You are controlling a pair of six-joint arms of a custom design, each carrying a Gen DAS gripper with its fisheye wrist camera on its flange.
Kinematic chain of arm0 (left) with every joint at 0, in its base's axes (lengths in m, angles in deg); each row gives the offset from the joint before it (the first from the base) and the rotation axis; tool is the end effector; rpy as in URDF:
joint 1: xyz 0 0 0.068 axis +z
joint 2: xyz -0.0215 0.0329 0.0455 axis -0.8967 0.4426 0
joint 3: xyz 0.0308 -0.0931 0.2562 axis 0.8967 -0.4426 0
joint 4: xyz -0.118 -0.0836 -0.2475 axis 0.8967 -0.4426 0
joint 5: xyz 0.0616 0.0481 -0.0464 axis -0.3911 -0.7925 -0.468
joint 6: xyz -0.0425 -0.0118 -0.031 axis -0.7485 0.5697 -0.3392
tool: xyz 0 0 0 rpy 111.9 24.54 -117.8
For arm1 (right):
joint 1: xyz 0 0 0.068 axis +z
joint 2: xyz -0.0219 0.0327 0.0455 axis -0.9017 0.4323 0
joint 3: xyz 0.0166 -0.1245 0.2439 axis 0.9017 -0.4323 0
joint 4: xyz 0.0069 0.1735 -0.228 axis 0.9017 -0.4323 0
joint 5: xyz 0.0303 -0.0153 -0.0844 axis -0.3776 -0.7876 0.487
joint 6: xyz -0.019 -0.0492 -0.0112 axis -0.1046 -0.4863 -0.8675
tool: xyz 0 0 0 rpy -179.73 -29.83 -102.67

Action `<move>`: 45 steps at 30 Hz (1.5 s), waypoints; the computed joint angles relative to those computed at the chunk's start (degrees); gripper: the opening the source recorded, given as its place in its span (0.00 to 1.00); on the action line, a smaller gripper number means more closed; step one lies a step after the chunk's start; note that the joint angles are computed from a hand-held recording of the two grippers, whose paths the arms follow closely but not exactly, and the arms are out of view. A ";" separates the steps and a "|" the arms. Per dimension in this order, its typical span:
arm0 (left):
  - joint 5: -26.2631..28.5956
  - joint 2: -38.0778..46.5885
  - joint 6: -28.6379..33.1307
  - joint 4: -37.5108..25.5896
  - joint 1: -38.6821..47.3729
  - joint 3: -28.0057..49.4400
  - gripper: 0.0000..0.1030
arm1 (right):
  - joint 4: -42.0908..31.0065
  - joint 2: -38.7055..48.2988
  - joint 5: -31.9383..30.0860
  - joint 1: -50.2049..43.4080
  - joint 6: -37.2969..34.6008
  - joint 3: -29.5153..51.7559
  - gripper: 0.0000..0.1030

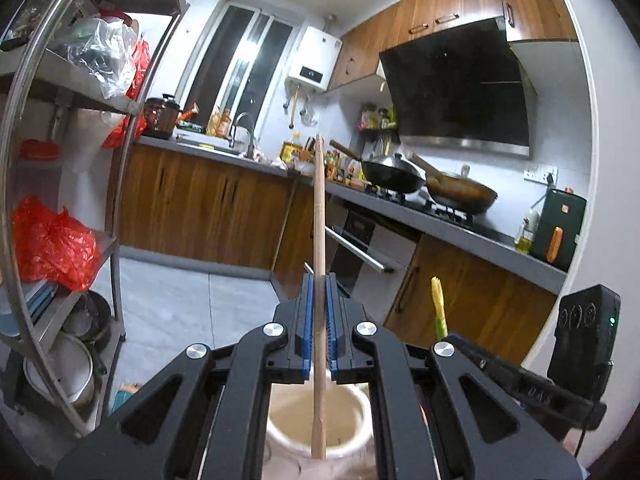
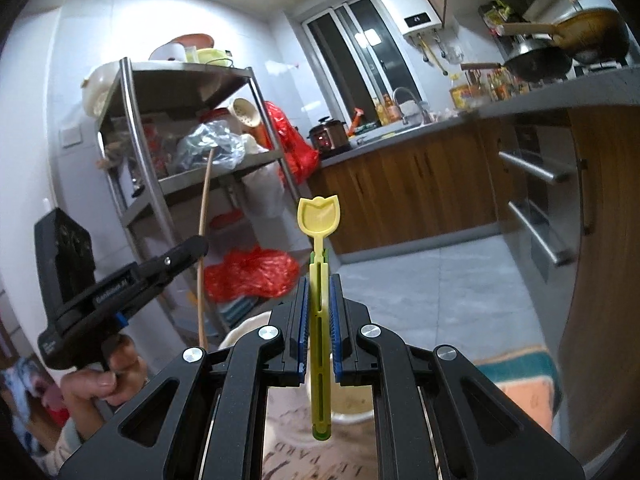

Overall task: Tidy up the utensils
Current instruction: 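Lift and carry the chopstick and yellow spoon over the white ceramic pot, then open the left tool over the larger pot while the right releases into the smaller pot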

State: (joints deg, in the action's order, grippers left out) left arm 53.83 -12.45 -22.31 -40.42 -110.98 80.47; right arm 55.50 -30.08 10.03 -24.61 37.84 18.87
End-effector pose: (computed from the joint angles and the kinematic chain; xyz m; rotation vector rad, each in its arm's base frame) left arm 0.1807 -0.1833 0.2161 0.2636 1.7569 -0.6361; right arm 0.1512 0.1125 0.2150 -0.0049 1.8514 0.5506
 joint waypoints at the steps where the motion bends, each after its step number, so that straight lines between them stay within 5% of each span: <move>1: -0.09 2.49 -0.31 2.73 0.40 0.49 0.05 | 1.30 1.77 0.40 -0.13 -0.21 0.23 0.10; 7: -3.70 11.48 -1.73 10.55 -0.31 1.76 0.05 | 7.60 12.13 3.19 -0.26 -2.28 1.35 0.10; 12: -6.19 15.05 0.37 11.05 -3.22 1.83 0.05 | 8.09 14.58 5.73 1.09 -3.11 0.93 0.10; 22: -11.40 10.27 3.89 2.62 -8.73 -0.96 0.05 | -0.86 10.88 11.90 6.96 -1.83 0.53 0.10; 31: -12.68 12.49 2.11 -8.97 -7.92 4.32 0.05 | -6.05 16.11 8.56 4.41 0.50 4.71 0.10; 45: -13.49 12.81 1.09 -12.74 -8.16 6.05 0.06 | -10.22 19.95 8.17 4.55 1.66 8.35 0.12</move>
State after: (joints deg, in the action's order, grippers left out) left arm 40.34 0.36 -21.23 -53.16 -119.13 86.52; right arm 45.27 -10.13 18.20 -20.07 39.50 27.23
